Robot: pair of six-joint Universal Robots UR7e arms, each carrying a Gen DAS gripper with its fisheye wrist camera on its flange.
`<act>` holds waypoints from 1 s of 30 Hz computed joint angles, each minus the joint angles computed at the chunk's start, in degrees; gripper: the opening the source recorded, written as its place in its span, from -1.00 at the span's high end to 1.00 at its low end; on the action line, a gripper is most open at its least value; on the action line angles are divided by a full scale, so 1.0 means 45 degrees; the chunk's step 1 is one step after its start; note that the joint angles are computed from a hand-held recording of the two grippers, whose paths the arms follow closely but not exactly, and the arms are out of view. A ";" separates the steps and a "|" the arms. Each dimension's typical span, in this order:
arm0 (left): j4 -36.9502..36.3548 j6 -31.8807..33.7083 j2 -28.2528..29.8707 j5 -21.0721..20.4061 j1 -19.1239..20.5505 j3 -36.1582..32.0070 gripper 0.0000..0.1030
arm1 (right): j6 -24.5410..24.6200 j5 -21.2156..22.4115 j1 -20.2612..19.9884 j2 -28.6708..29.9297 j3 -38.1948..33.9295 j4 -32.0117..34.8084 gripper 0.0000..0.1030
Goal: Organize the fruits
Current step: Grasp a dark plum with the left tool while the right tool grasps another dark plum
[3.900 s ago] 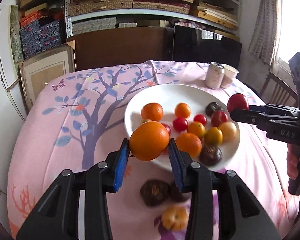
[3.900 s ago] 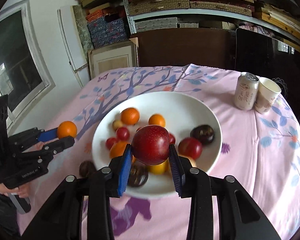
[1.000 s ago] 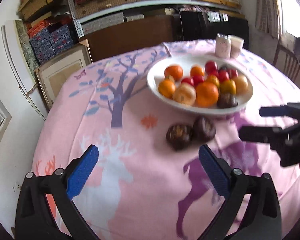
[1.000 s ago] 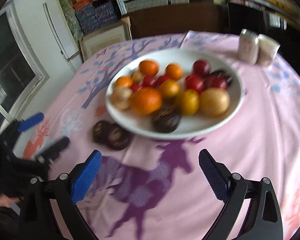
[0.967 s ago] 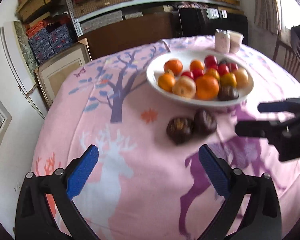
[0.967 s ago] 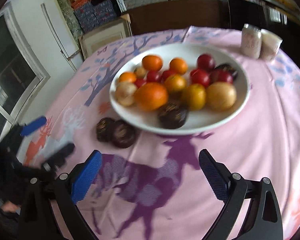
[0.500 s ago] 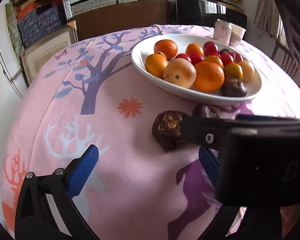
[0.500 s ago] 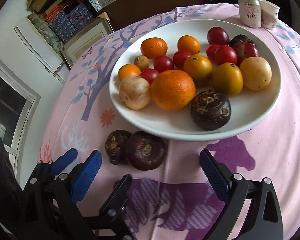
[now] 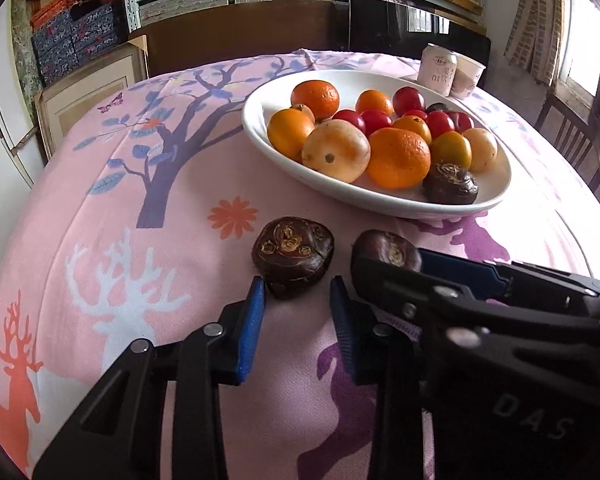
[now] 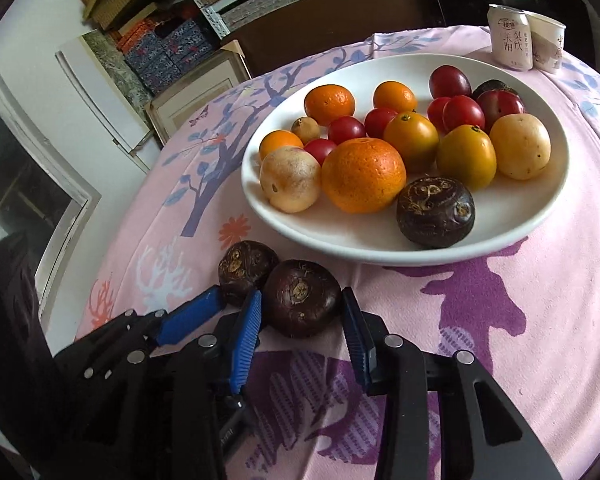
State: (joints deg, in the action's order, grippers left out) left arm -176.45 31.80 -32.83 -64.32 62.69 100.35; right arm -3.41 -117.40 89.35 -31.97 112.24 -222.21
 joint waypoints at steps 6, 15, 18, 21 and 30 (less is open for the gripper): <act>-0.0122 0.0105 0.0019 0.0026 -0.0012 0.0054 0.46 | -0.0673 0.0006 0.0050 -0.0395 0.0938 -0.1046 0.21; 0.0380 -0.0054 -0.0082 -0.0415 0.0125 -0.0068 0.41 | -0.4018 -0.1011 0.0043 -0.0273 0.2471 -0.5768 0.21; 0.0172 0.0478 0.0131 0.0180 -0.0129 0.0049 -0.45 | -0.3866 -0.0829 -0.0418 -0.0629 0.2977 -0.5901 0.20; 0.0332 0.0018 0.0287 0.0473 -0.0124 -0.0242 -0.75 | -0.3779 -0.0714 -0.0755 -0.0872 0.3368 -0.5979 0.20; 0.1109 -0.1638 0.0662 0.0008 -0.0031 -0.1181 -0.92 | -0.4324 -0.0940 -0.0992 -0.0613 0.3587 -0.7114 0.20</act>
State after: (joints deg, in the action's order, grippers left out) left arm -171.46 24.43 -29.85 -64.29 62.55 95.04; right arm -22.87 -121.63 84.89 -34.73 128.38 -254.23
